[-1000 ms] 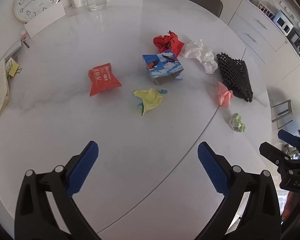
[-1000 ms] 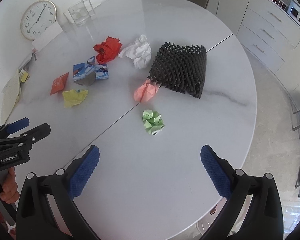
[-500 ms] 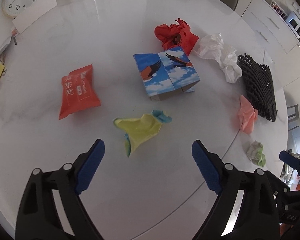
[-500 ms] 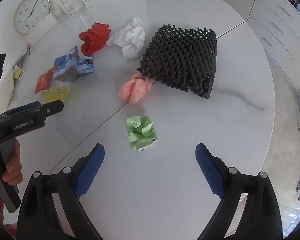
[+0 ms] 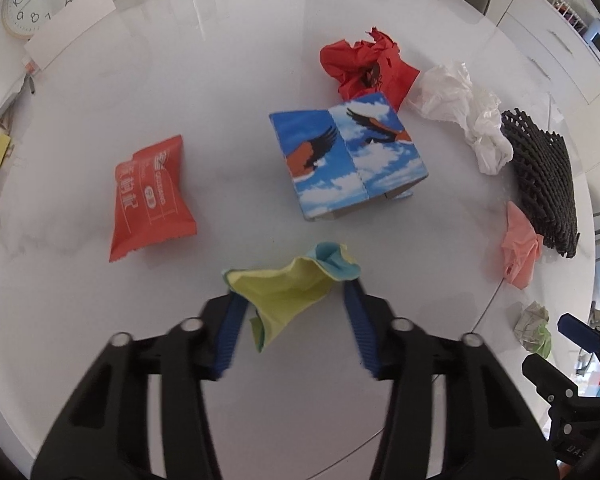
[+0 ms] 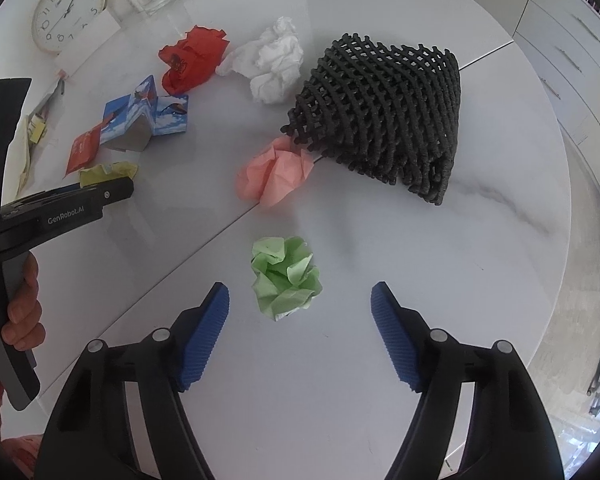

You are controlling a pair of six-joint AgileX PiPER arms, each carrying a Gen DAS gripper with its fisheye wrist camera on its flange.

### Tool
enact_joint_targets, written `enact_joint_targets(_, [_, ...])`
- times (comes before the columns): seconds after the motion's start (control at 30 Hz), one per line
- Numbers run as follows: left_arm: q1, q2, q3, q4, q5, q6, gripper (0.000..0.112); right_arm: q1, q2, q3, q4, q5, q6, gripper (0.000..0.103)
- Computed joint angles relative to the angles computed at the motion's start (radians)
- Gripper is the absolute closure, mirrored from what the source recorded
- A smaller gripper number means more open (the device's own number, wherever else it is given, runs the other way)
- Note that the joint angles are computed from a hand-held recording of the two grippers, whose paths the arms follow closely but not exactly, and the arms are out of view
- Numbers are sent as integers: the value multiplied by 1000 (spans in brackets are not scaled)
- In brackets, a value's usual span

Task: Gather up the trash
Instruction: 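Grasp the yellow cloth with the left tool while the right tool grasps the green crumpled paper, then carry both held items toward the wastebasket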

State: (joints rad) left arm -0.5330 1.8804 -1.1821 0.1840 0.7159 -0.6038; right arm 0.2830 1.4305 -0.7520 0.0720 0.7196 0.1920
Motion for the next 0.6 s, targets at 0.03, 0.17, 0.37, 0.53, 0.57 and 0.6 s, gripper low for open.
enact_joint_targets(0.03, [6,1,-2,-14,-2,17,75,2,1,-2,-2,3,1,32])
enact_joint_targets(0.17, [27,6,-17,-35,-2,53,77,5,-3,-7,-1,11,5,34])
enact_joint_targets(0.37, [18,-18,-20,-8,9,47,79,3,25,-23,7,10,0,43])
enact_joint_targets(0.53, [20,-70,27,-35,5,62,79,12,60,-45,-6,14,17,60])
enact_joint_targets(0.57, [20,-84,37,-34,5,63,79,16,66,-48,-2,14,18,68])
enact_joint_targets(0.6, [16,-85,37,-31,2,55,79,24,70,-48,-7,10,31,70])
